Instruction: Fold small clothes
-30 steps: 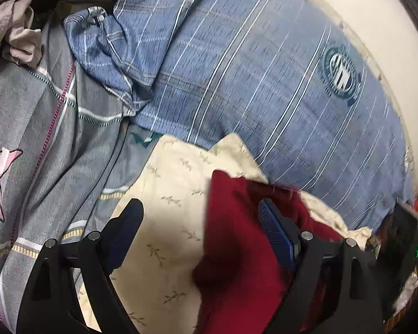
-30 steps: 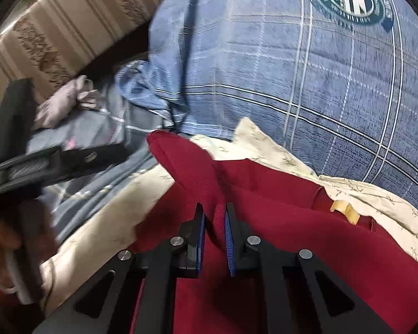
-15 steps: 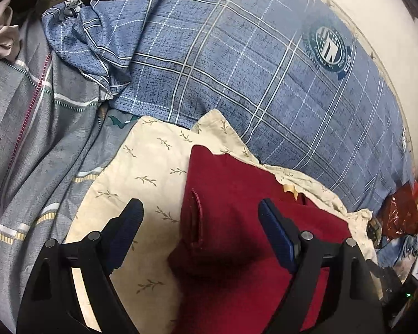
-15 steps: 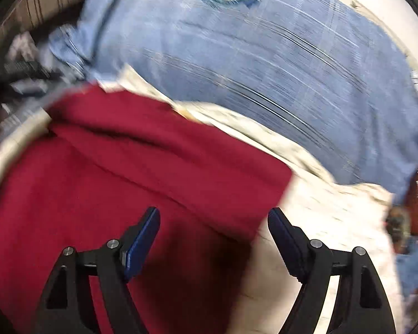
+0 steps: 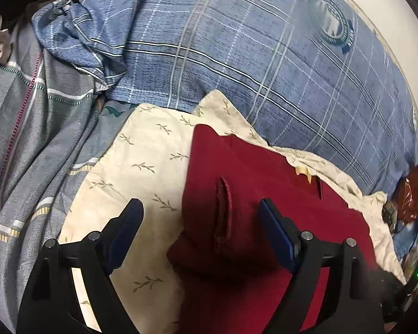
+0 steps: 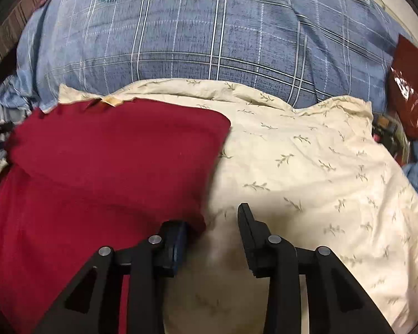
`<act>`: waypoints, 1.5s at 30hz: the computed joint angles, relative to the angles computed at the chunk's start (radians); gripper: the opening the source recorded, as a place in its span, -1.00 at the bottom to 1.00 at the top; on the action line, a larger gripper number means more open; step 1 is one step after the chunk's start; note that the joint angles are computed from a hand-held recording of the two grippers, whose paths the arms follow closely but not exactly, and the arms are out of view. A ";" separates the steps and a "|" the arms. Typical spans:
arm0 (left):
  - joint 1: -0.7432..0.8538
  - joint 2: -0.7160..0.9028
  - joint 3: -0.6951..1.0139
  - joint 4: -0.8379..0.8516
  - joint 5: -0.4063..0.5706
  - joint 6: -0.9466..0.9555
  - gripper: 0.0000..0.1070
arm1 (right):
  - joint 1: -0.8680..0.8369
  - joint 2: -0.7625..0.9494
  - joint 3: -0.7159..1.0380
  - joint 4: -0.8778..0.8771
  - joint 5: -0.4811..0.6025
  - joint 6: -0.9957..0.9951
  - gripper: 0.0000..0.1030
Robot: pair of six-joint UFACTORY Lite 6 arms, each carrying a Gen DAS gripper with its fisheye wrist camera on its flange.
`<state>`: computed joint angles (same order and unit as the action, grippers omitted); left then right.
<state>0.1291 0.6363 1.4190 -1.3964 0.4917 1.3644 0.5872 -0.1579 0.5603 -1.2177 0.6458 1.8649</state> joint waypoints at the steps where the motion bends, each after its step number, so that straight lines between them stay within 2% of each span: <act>1: -0.002 -0.009 -0.010 -0.010 -0.004 0.015 0.58 | 0.022 -0.037 -0.003 0.040 0.026 -0.028 -0.12; 3: -0.004 -0.022 -0.023 -0.026 -0.003 0.035 0.58 | 0.089 -0.131 0.004 0.119 0.133 -0.091 -0.03; 4: -0.005 -0.027 -0.028 -0.031 0.002 0.039 0.58 | 0.129 -0.160 0.013 0.122 0.183 -0.086 0.11; 6: -0.014 -0.032 -0.035 -0.033 -0.002 0.048 0.58 | 0.144 -0.181 0.045 0.086 0.219 -0.075 0.37; 8: -0.035 -0.038 -0.047 -0.043 -0.032 0.076 0.58 | 0.104 -0.134 0.090 0.016 0.168 -0.041 0.43; 9: -0.051 -0.042 -0.059 -0.061 -0.062 0.108 0.58 | 0.047 -0.075 0.132 -0.035 0.086 -0.035 0.42; 11: -0.066 -0.040 -0.066 -0.082 -0.093 0.144 0.58 | -0.063 0.061 0.222 -0.095 -0.072 -0.035 0.26; 13: -0.080 -0.023 -0.055 -0.070 -0.126 0.145 0.58 | -0.175 0.237 0.346 -0.066 -0.225 -0.112 -0.22; 14: -0.086 -0.007 -0.038 -0.022 -0.138 0.100 0.58 | -0.210 0.323 0.412 -0.009 -0.267 -0.187 -0.26; 16: -0.091 0.018 -0.008 0.054 -0.140 0.028 0.59 | -0.249 0.452 0.502 0.035 -0.267 -0.240 -0.27; 18: -0.090 0.032 0.008 0.087 -0.132 -0.005 0.59 | -0.283 0.518 0.529 0.004 -0.237 -0.202 -0.26; 20: -0.091 0.037 0.015 0.108 -0.130 -0.026 0.59 | -0.322 0.486 0.480 -0.059 -0.309 -0.095 -0.26; 25: -0.099 0.022 -0.005 0.091 -0.155 -0.005 0.59 | -0.272 0.306 0.376 0.153 -0.261 -0.265 -0.13; 27: -0.099 0.016 -0.012 0.080 -0.157 0.008 0.59 | -0.206 0.194 0.298 0.133 -0.223 -0.231 -0.02; 29: -0.098 0.016 -0.012 0.079 -0.158 0.006 0.59 | -0.145 0.126 0.245 0.144 -0.189 -0.230 0.00; 32: -0.100 0.013 -0.013 0.076 -0.163 0.011 0.59 | -0.102 0.100 0.192 0.139 -0.174 -0.214 0.00; 35: -0.100 0.015 -0.011 0.079 -0.165 0.012 0.59 | -0.089 0.204 0.219 0.136 -0.118 -0.228 -0.01; 37: -0.098 0.016 -0.006 0.095 -0.162 -0.004 0.59 | -0.124 0.186 0.162 0.067 -0.184 -0.136 0.02; 39: -0.095 0.014 -0.002 0.128 -0.156 -0.035 0.59 | -0.135 0.135 0.133 0.098 -0.202 -0.139 0.03; 42: -0.090 0.008 0.001 0.148 -0.151 -0.062 0.58 | -0.088 0.094 0.146 0.127 -0.125 -0.162 0.09; 45: -0.083 -0.008 -0.008 0.115 -0.136 -0.036 0.58 | -0.058 0.072 0.166 0.088 -0.102 -0.139 0.14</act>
<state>0.0465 0.6286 1.4111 -1.2813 0.3557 1.3281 0.5295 -0.0858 0.7265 -1.1292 0.5441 1.7260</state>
